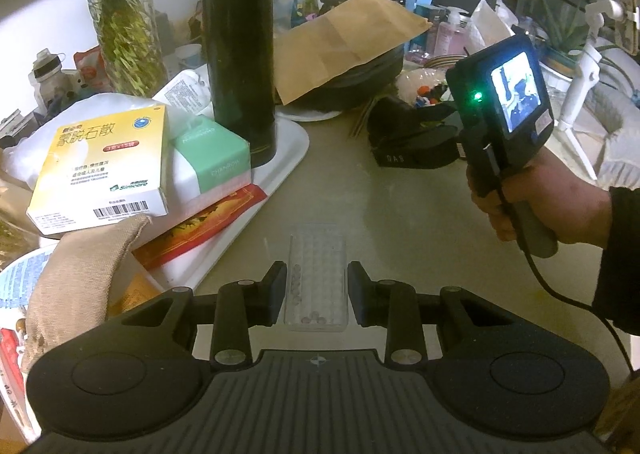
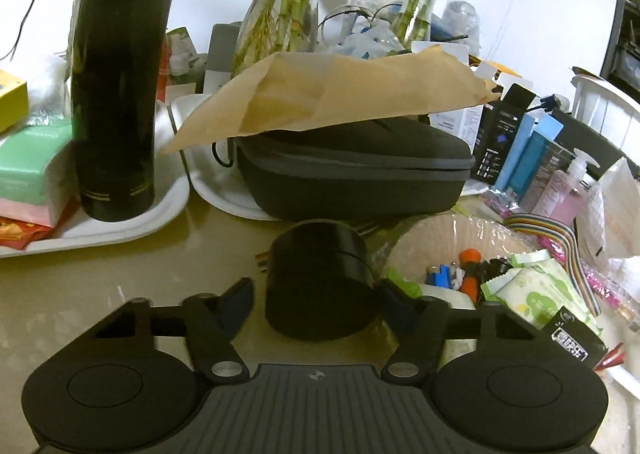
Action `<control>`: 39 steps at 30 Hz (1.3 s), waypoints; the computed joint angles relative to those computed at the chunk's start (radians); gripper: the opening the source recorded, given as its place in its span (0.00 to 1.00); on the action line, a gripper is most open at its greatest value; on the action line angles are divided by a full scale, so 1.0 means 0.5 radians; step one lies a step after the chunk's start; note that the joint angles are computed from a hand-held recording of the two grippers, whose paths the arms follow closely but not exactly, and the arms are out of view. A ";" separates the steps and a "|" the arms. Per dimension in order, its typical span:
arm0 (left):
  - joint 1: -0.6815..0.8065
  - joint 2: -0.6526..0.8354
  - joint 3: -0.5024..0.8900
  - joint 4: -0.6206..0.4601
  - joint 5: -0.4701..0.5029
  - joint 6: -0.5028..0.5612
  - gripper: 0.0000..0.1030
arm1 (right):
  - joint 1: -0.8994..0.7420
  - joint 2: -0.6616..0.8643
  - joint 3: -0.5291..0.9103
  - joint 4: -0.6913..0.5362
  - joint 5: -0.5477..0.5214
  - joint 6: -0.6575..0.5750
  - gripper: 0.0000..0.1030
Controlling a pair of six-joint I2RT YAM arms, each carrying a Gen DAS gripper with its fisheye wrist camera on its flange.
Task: Organize rigid objects
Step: 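Reach the right gripper to the black cylinder and close on it, then carry the cylinder and clear case over the box and lower them in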
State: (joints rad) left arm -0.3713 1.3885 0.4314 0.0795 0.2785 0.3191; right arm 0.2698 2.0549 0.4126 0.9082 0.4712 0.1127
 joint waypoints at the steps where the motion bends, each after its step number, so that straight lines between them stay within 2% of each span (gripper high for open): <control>1: -0.006 0.001 0.000 0.000 -0.005 0.001 0.32 | -0.006 -0.013 -0.010 -0.003 -0.019 -0.011 0.58; 10: -0.028 0.019 0.004 0.005 -0.006 -0.001 0.32 | -0.038 -0.239 -0.050 -0.251 -0.107 0.074 0.58; 20: -0.085 -0.019 -0.017 0.017 -0.029 0.002 0.32 | -0.023 -0.803 -0.202 -0.689 -0.197 0.211 0.58; 32: -0.194 -0.189 -0.053 -0.102 -0.033 0.000 0.32 | 0.158 -1.697 -0.449 -1.376 -0.119 0.452 0.58; 39: -0.209 -0.313 -0.021 -0.280 0.013 -0.047 0.32 | 0.385 -2.184 -0.467 -1.927 0.016 0.663 0.58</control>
State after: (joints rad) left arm -0.4760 1.2320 0.4208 -0.0603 0.2852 0.2954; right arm 0.4623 0.9627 0.1790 -0.0554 0.4794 0.4440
